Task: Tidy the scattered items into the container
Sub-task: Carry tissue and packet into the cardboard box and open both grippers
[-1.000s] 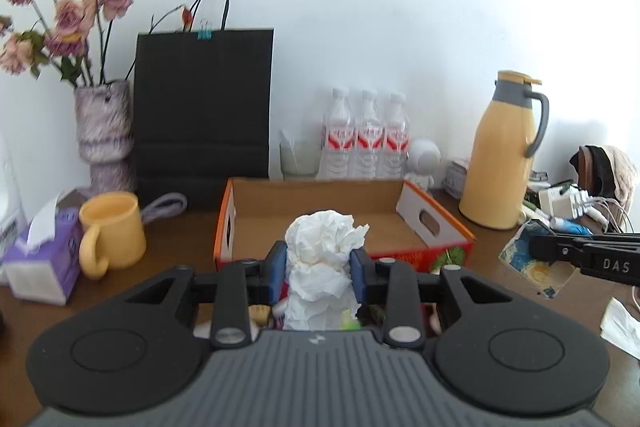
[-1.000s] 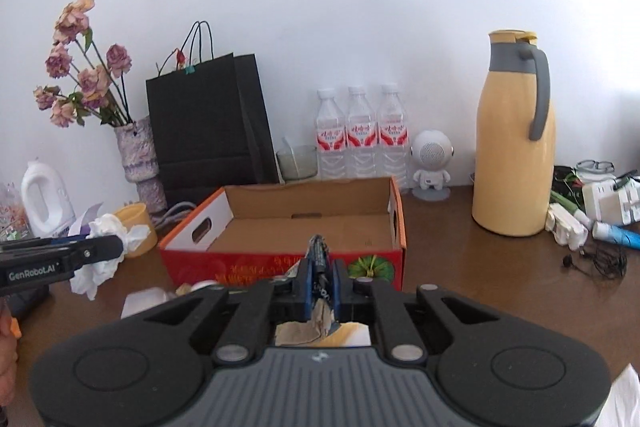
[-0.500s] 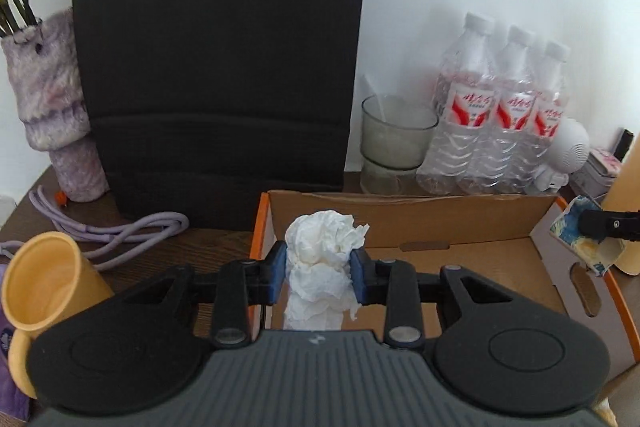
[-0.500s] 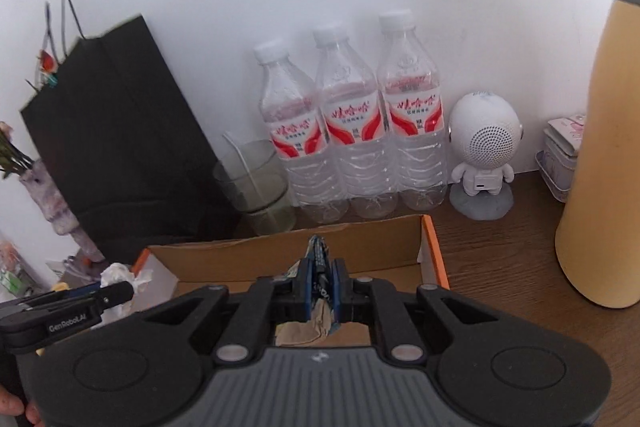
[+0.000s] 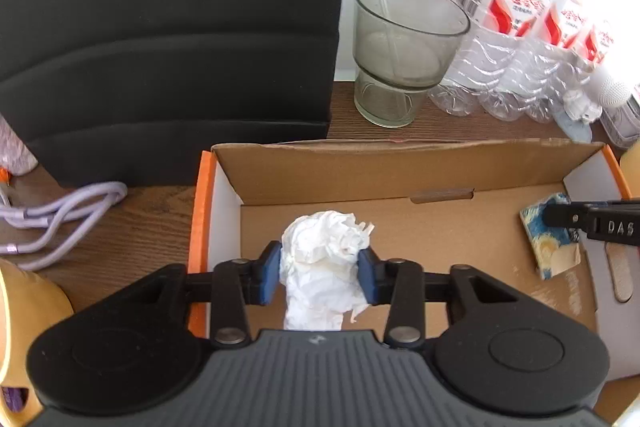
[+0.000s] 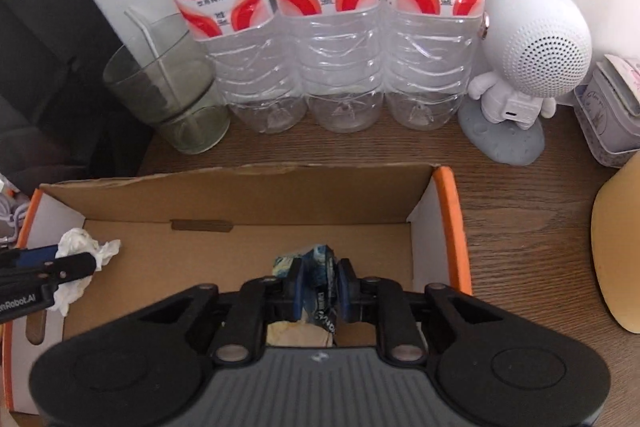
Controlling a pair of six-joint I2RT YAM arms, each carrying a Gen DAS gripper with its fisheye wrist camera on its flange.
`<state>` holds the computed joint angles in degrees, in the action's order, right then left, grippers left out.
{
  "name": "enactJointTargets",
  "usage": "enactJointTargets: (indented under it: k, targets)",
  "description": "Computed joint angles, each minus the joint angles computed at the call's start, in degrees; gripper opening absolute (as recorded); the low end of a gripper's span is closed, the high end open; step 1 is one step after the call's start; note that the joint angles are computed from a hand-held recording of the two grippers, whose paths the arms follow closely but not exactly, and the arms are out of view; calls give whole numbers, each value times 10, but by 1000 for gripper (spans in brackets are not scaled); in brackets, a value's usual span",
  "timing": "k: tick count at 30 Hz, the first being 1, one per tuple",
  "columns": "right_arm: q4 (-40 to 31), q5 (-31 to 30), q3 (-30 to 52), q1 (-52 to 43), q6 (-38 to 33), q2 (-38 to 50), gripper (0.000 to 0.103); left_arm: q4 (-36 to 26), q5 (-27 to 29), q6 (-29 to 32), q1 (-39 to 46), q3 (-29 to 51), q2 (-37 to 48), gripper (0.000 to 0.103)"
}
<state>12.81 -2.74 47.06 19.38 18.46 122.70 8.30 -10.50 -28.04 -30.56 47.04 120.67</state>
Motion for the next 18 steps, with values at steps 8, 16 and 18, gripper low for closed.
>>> enactJointTargets:
  k: [8,16,18]
  targets:
    - [-165,-3,24,48,3,-67,88,-75,32,-32,12,-23,-79,99]
    - [-287,34,20,104,43,-133,89,-213,40,-70,-28,-20,-145,103]
    - [-293,45,7,118,49,-165,90,-218,27,-77,-42,-41,-183,103]
